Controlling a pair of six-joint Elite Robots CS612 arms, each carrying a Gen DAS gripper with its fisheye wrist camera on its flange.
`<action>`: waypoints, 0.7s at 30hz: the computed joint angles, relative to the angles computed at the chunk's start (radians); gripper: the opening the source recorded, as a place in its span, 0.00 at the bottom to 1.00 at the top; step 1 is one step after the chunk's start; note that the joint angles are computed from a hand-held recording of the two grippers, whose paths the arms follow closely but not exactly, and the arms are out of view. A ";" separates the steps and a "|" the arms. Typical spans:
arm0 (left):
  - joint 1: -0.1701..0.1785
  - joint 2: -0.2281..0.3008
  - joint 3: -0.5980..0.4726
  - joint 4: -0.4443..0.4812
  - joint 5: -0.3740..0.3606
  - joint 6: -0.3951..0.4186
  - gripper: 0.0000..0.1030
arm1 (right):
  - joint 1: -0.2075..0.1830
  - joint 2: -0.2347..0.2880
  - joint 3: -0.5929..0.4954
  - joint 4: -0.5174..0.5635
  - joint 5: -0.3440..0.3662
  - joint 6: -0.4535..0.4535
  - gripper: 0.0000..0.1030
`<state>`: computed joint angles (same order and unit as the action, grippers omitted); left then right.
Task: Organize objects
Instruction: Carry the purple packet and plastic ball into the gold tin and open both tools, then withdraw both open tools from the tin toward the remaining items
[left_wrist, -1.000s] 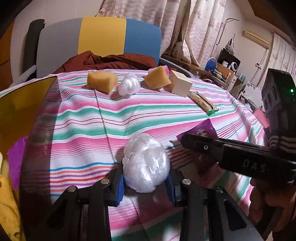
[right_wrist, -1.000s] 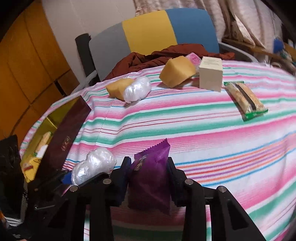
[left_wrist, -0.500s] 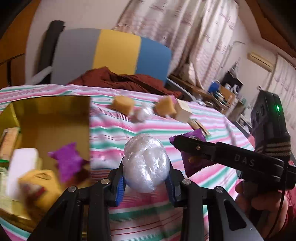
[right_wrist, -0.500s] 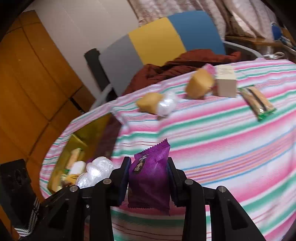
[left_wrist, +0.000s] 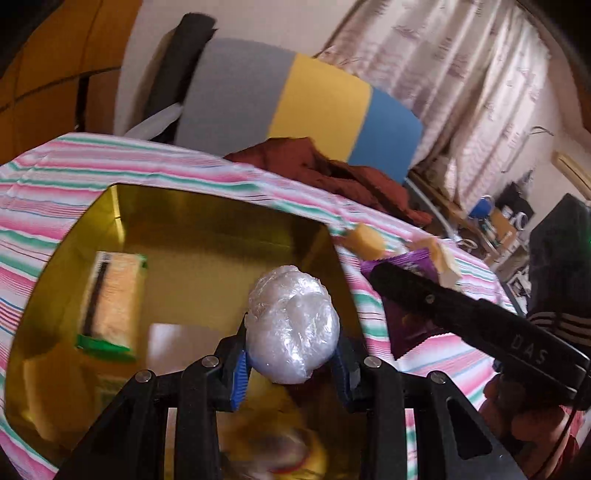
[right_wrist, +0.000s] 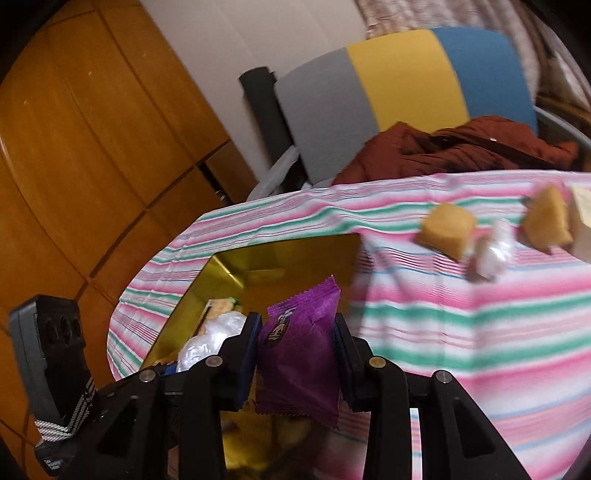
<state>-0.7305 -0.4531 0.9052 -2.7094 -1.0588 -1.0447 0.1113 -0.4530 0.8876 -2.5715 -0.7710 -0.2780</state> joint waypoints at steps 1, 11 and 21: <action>0.007 -0.002 0.005 0.010 0.000 -0.011 0.35 | 0.006 0.008 -0.017 0.012 -0.005 0.000 0.37; 0.040 -0.010 0.023 0.064 -0.014 -0.073 0.37 | 0.019 0.008 -0.009 -0.010 -0.046 0.050 0.62; 0.031 -0.034 0.054 0.107 0.067 -0.200 0.65 | -0.008 -0.018 0.062 -0.064 -0.023 0.081 0.64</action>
